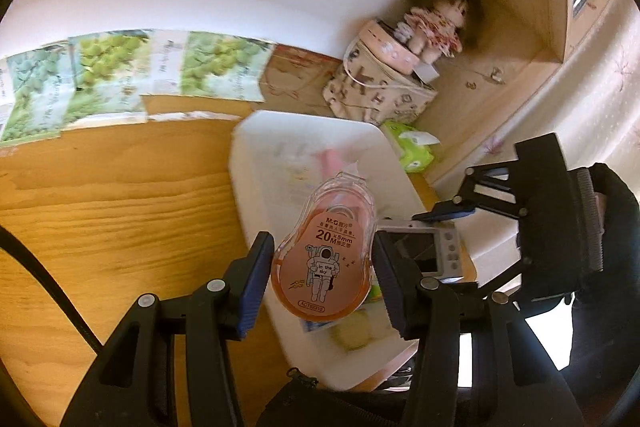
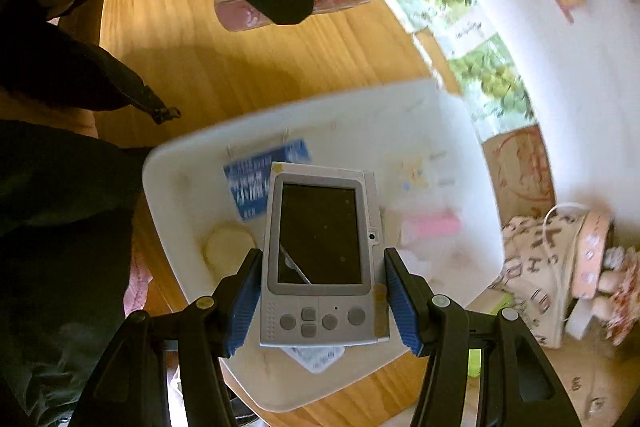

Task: Organize rigid objects
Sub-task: 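Carry the tape dispenser with the left tool while the right tool carries the device over the tray, then open both tools to drop the tape dispenser and the device into the tray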

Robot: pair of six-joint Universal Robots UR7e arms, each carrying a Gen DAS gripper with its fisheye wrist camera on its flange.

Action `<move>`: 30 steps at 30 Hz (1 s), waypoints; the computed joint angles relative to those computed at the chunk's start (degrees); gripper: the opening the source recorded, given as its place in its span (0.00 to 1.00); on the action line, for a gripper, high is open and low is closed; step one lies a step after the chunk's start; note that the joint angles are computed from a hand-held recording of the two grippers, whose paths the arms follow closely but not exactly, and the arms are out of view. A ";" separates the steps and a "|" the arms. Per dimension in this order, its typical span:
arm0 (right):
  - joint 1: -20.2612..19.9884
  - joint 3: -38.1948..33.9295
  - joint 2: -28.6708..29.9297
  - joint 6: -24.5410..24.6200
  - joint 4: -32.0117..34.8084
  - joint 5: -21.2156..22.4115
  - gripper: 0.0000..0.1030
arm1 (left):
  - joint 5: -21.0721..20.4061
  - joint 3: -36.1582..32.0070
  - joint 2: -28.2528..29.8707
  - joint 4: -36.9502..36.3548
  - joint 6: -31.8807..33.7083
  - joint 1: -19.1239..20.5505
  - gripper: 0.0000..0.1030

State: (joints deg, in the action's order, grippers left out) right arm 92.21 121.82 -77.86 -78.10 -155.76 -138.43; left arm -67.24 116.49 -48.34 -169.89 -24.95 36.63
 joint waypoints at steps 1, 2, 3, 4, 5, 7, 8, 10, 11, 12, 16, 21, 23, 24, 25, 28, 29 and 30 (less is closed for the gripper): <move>-0.70 0.52 -0.59 -0.78 -0.48 0.19 0.58 | 0.08 -0.61 1.07 -0.06 -0.46 -0.40 0.52; -1.28 0.84 -1.17 -1.26 -0.55 0.56 0.58 | 0.01 -1.20 2.09 -0.03 -0.95 -0.79 0.52; -2.01 1.00 -1.86 -1.44 -0.05 1.21 0.57 | -0.02 -1.59 2.75 0.06 -1.42 -1.10 0.52; -2.72 1.17 -2.67 -1.58 0.55 2.19 0.58 | -0.01 -2.27 3.82 0.28 -2.19 -1.48 0.52; -3.49 1.26 -3.60 -1.59 1.26 3.80 0.58 | -0.14 -2.82 4.62 0.66 -2.83 -1.75 0.52; -4.58 1.32 -4.59 -1.49 2.02 5.48 0.57 | -0.05 -3.81 5.92 1.48 -3.87 -2.25 0.52; -5.11 1.40 -4.78 -1.80 1.72 6.05 0.57 | 0.11 -4.50 6.71 2.13 -4.53 -2.58 0.52; -6.31 1.92 -5.38 -2.75 0.39 7.73 0.58 | 0.78 -5.44 7.88 3.14 -5.95 -3.26 0.53; -7.03 1.71 -5.89 -2.70 1.09 9.12 0.58 | 1.17 -5.90 8.34 3.82 -6.65 -3.49 0.53; -7.54 1.60 -6.26 -2.66 1.45 10.33 0.58 | 1.65 -6.37 8.73 4.68 -7.41 -3.64 0.53; -11.01 1.28 -7.94 -1.02 1.10 17.26 0.60 | 3.57 -7.80 9.74 8.54 -11.49 -4.03 0.53; -15.52 2.89 -10.26 4.95 -3.43 26.68 0.61 | 6.00 -7.92 9.36 8.78 -14.85 -4.85 0.71; -17.17 4.51 -11.23 6.71 -6.89 30.00 0.67 | 6.98 -7.81 9.00 8.84 -15.62 -5.19 0.77; -17.75 5.37 -11.55 7.60 -8.74 30.98 0.69 | 7.33 -7.65 8.71 8.92 -16.03 -5.35 0.78; -18.41 6.64 -11.95 8.90 -11.53 32.05 0.72 | 7.60 -7.57 8.52 9.05 -16.33 -5.41 0.79; -19.82 9.41 -13.33 14.69 -15.44 34.20 0.74 | 8.20 -6.96 7.87 9.61 -17.45 -5.58 0.80; -20.29 10.22 -13.74 16.49 -16.40 34.87 0.78 | 8.25 -6.66 7.57 10.05 -18.02 -5.63 0.80; -20.61 11.11 -14.07 18.45 -17.55 35.23 0.78 | 8.39 -6.36 7.31 10.32 -18.55 -5.67 0.80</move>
